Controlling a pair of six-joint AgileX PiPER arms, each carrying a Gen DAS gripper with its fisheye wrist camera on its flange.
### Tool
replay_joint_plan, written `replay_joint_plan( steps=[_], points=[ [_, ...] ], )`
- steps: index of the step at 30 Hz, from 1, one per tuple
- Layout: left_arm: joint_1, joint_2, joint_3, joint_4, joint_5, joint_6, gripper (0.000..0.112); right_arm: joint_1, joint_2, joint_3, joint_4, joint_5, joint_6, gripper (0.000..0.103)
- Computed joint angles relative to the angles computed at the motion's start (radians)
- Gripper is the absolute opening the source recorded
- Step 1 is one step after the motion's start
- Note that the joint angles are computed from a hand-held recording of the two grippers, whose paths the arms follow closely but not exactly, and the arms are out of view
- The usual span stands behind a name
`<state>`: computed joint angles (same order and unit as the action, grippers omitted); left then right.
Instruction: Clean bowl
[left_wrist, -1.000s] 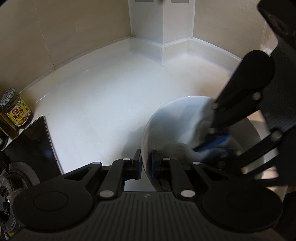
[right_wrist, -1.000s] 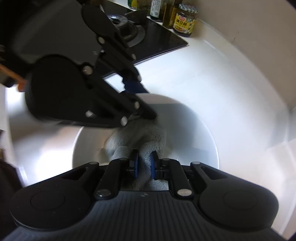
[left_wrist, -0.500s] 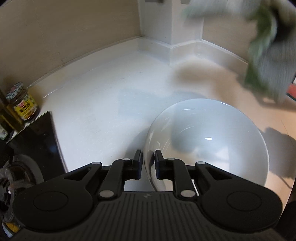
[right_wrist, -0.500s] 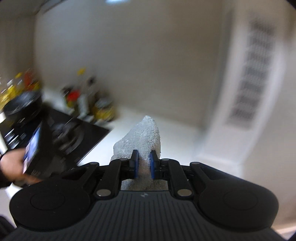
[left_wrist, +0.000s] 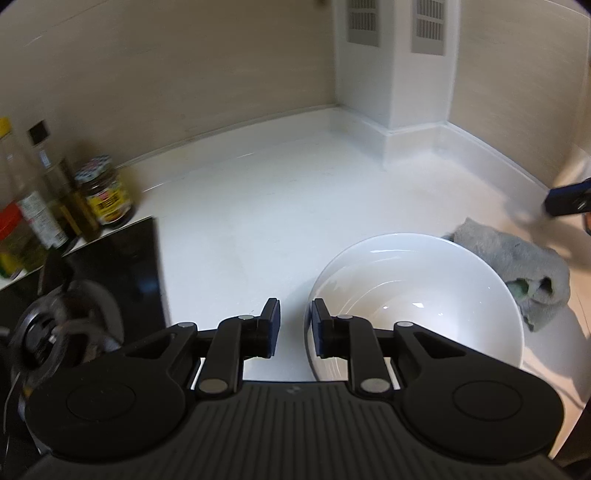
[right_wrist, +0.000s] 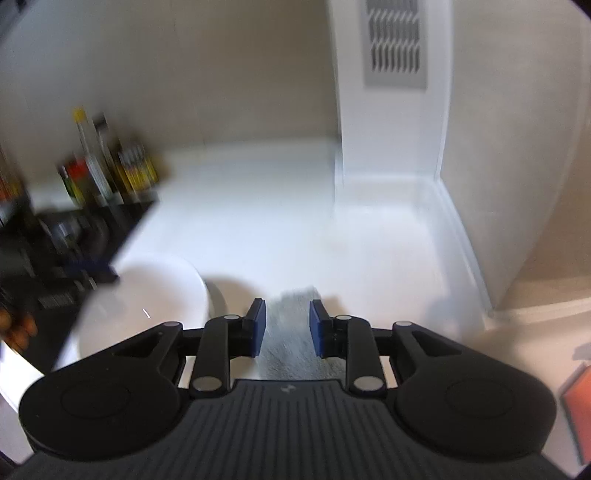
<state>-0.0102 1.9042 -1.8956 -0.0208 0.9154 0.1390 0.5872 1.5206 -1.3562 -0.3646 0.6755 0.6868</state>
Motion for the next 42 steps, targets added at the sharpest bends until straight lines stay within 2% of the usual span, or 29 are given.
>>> replay_joint_plan(
  steps=[2, 4, 6, 8, 12, 14, 16, 20, 24, 26, 29, 33, 37, 42],
  points=[
    [-0.024, -0.017, 0.003, 0.068, 0.009, -0.107, 0.024, -0.023, -0.043, 0.064, -0.009, -0.064, 0.006, 0.022],
    [-0.041, -0.036, 0.012, 0.108, 0.016, -0.188, 0.024, -0.069, -0.067, 0.114, 0.093, -0.113, -0.092, 0.022],
    [-0.056, -0.042, -0.018, 0.109, 0.082, -0.27, 0.024, -0.098, -0.065, 0.133, 0.173, -0.127, -0.174, 0.022],
    [-0.092, -0.071, -0.005, 0.152, 0.104, -0.378, 0.024, -0.12, -0.058, 0.171, 0.217, -0.193, -0.197, 0.022],
    [-0.176, -0.118, 0.045, 0.282, 0.15, -0.526, 0.024, -0.132, -0.072, 0.267, 0.211, -0.319, -0.123, 0.022],
    [-0.198, -0.128, 0.057, 0.294, 0.169, -0.547, 0.024, -0.124, -0.086, 0.294, 0.187, -0.334, -0.092, 0.022],
    [-0.228, -0.165, 0.106, 0.325, 0.153, -0.575, 0.024, -0.091, -0.136, 0.346, 0.069, -0.339, 0.036, 0.022],
    [-0.266, -0.243, 0.203, 0.328, 0.109, -0.597, 0.024, 0.056, -0.228, 0.413, -0.272, -0.228, 0.4, 0.022],
    [-0.325, -0.321, 0.293, 0.345, 0.079, -0.674, 0.024, 0.218, -0.295, 0.458, -0.458, -0.097, 0.62, 0.022],
    [-0.36, -0.365, 0.344, 0.356, 0.072, -0.713, 0.023, 0.347, -0.31, 0.456, -0.548, 0.039, 0.715, 0.022],
    [-0.431, -0.407, 0.394, 0.402, 0.076, -0.802, 0.023, 0.447, -0.304, 0.432, -0.581, 0.173, 0.745, 0.022],
    [-0.524, -0.441, 0.435, 0.473, 0.092, -0.912, 0.024, 0.518, -0.289, 0.397, -0.561, 0.296, 0.666, 0.022],
    [-0.609, -0.443, 0.432, 0.549, 0.124, -1.02, 0.024, 0.552, -0.328, 0.411, -0.56, 0.343, 0.645, 0.022],
    [-0.688, -0.432, 0.412, 0.624, 0.195, -1.124, 0.024, 0.582, -0.381, 0.451, -0.566, 0.345, 0.625, 0.022]
  ],
)
